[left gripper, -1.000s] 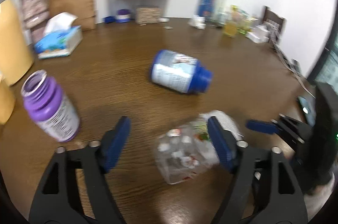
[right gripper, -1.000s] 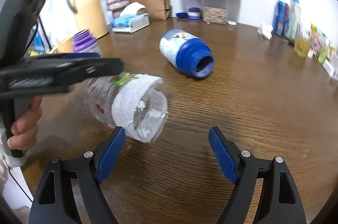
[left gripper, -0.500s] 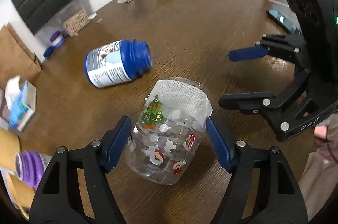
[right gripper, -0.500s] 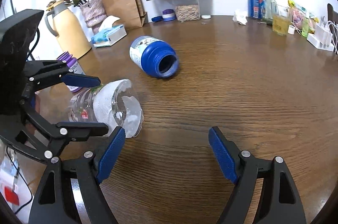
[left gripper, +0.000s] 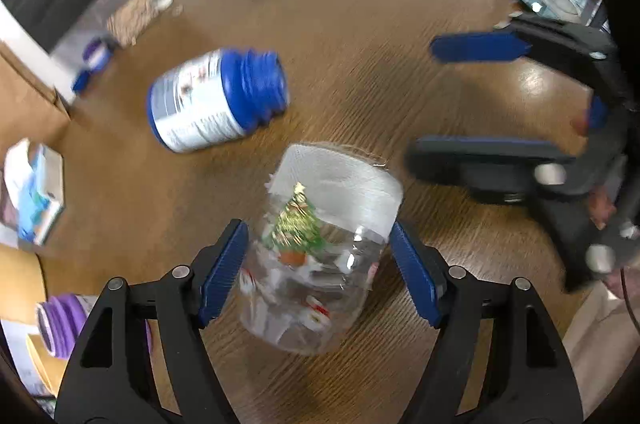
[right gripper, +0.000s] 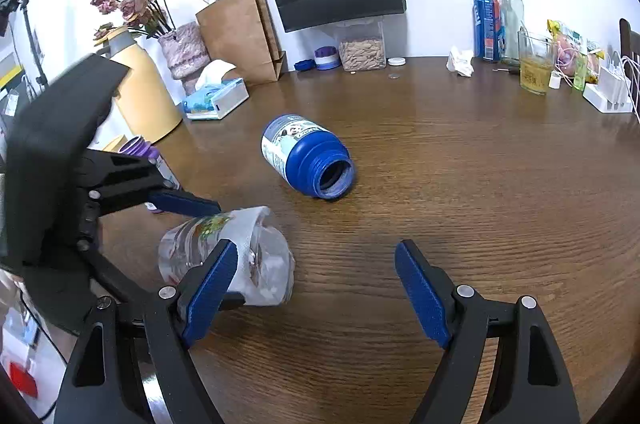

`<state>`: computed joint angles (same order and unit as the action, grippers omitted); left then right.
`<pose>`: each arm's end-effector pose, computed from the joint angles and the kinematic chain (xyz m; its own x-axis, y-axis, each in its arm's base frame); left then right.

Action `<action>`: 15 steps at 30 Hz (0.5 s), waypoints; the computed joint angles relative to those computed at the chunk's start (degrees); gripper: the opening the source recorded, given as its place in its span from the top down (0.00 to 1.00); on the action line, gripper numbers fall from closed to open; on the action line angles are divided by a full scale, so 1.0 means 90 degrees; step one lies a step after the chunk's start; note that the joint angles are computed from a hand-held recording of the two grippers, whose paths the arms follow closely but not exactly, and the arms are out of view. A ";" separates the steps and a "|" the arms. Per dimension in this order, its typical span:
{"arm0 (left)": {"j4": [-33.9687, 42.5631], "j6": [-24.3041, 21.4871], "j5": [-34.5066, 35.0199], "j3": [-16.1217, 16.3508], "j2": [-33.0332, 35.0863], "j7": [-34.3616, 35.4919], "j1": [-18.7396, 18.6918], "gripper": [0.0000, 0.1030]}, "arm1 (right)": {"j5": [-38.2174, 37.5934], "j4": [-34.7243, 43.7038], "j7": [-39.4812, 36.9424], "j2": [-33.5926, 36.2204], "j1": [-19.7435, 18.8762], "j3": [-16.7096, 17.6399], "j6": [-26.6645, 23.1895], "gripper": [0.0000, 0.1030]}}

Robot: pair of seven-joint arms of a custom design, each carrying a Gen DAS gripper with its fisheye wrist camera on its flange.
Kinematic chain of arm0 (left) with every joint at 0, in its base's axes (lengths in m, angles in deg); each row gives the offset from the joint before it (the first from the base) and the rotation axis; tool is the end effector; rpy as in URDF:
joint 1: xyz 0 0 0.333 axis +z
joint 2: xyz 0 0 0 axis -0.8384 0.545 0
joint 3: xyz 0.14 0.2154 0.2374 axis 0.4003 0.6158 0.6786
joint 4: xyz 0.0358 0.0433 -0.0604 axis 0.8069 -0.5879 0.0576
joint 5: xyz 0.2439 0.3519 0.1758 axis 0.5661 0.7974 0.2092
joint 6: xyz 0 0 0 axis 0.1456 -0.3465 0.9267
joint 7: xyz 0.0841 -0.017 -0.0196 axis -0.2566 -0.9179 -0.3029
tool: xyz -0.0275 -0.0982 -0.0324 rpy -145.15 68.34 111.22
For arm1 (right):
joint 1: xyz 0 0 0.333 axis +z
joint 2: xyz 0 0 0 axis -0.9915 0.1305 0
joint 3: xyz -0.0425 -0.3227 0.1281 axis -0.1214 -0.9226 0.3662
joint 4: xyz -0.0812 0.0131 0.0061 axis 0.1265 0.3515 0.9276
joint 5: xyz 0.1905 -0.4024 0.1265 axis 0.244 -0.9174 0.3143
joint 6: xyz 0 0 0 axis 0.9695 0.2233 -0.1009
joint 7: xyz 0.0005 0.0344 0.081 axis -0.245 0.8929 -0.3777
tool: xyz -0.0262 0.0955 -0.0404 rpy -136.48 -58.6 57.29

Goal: Flip cup upright
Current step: 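Grasp the jar body with the left tool while the right tool releases it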

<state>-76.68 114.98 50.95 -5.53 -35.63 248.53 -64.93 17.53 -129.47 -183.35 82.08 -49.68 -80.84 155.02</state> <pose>0.6696 -0.2152 0.4338 -0.9589 -0.2562 -0.1222 -0.1984 0.9129 -0.3568 0.5549 0.4498 0.4221 -0.1341 -0.9627 -0.2351 -0.6213 0.2665 -0.7369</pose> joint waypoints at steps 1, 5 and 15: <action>0.0029 0.0058 0.0053 0.0024 0.0075 -0.0097 -0.0015 0.36 | 0.0024 0.0004 -0.0020 0.0003 0.0001 0.0005 -0.0016 0.17; 0.0030 0.0201 -0.0282 -0.0005 0.0118 -0.0046 0.0066 0.40 | 0.0130 -0.0008 -0.0136 0.0011 -0.0008 0.0020 -0.0006 0.17; 0.0244 0.1105 -0.2075 -0.0263 -0.0016 0.1476 0.0357 0.39 | -0.0970 0.0485 0.1179 0.0218 -0.0124 -0.0385 0.1416 0.17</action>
<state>-74.48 124.93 32.27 -7.89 -35.77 261.82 -61.71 8.80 -125.10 -172.74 84.04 -50.80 -84.30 167.76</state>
